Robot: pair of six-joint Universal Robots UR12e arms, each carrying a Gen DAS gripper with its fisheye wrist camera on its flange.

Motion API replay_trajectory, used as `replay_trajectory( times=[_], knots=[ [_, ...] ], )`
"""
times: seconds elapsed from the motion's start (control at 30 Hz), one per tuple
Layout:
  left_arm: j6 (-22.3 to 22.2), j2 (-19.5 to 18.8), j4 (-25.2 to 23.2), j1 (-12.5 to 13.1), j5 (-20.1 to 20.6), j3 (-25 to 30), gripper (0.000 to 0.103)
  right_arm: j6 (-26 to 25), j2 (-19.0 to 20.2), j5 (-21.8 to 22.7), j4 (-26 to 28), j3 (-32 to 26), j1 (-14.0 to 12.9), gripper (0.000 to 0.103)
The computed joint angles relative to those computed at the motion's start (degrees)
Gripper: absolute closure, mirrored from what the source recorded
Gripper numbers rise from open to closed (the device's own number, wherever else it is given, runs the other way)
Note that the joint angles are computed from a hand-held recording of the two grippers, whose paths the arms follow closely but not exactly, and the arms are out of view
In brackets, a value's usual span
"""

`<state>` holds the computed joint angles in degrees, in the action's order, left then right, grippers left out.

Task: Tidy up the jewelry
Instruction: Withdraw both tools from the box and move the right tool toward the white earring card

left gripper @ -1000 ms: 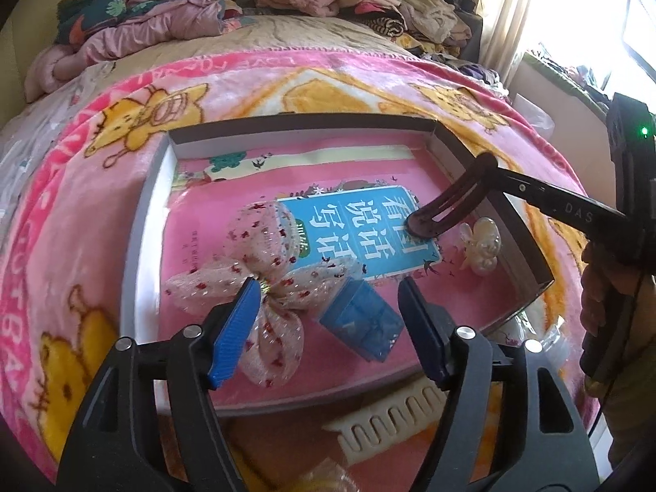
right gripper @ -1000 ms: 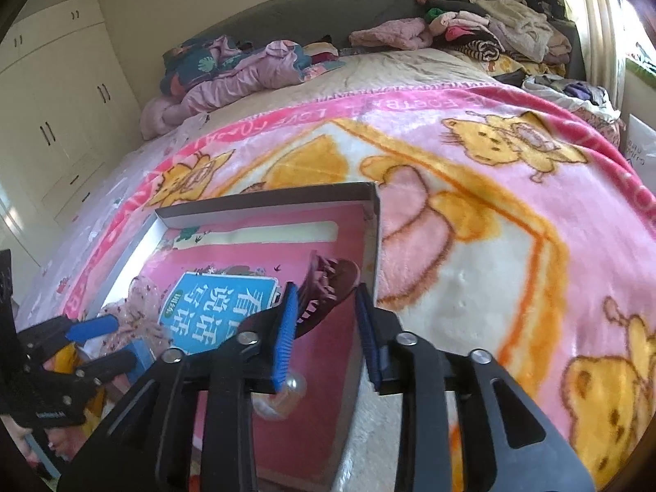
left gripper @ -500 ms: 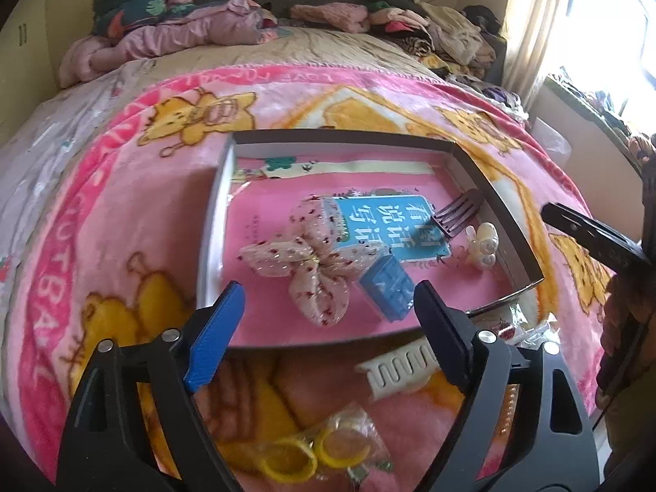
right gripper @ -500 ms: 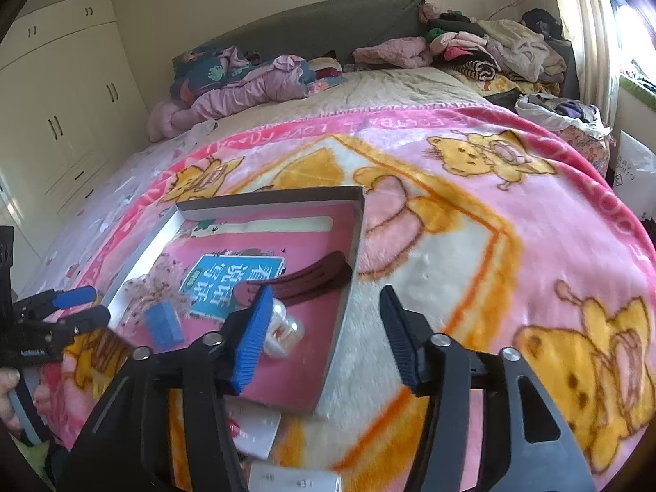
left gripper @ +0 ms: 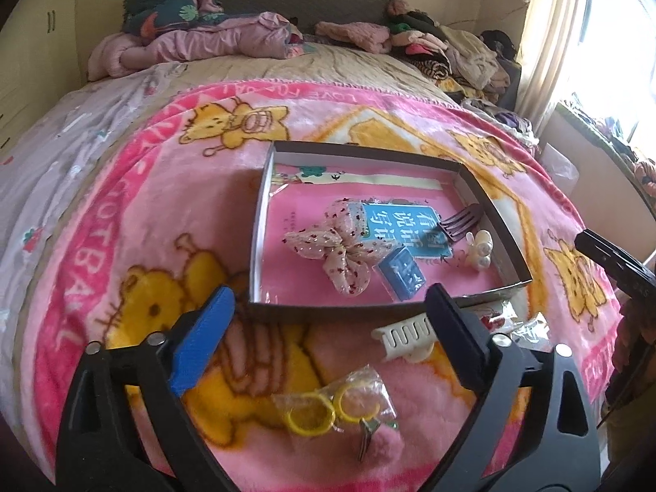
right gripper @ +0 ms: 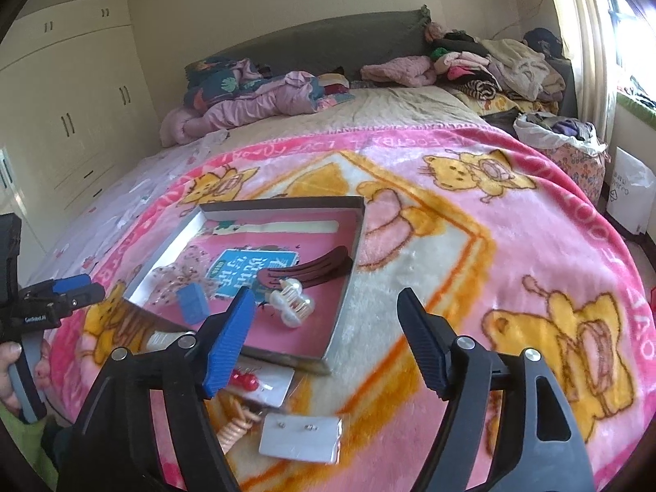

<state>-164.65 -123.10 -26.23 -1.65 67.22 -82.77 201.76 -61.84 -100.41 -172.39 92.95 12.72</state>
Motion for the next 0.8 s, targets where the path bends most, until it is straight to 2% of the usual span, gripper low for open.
replay_trajectory(
  times=[0.17, 0.8],
  knots=[
    [-0.6, 1.3, 1.9, 0.5, 0.4, -2.2, 0.011, -1.1, -0.9, 0.1, -0.4, 0.9, 0.7, 0.031],
    [-1.9, 5.4, 6.5, 2.2, 0.7, -9.5, 0.011, -4.1, -2.2, 1.9, -1.1, 2.6, 3.4, 0.03]
  ],
)
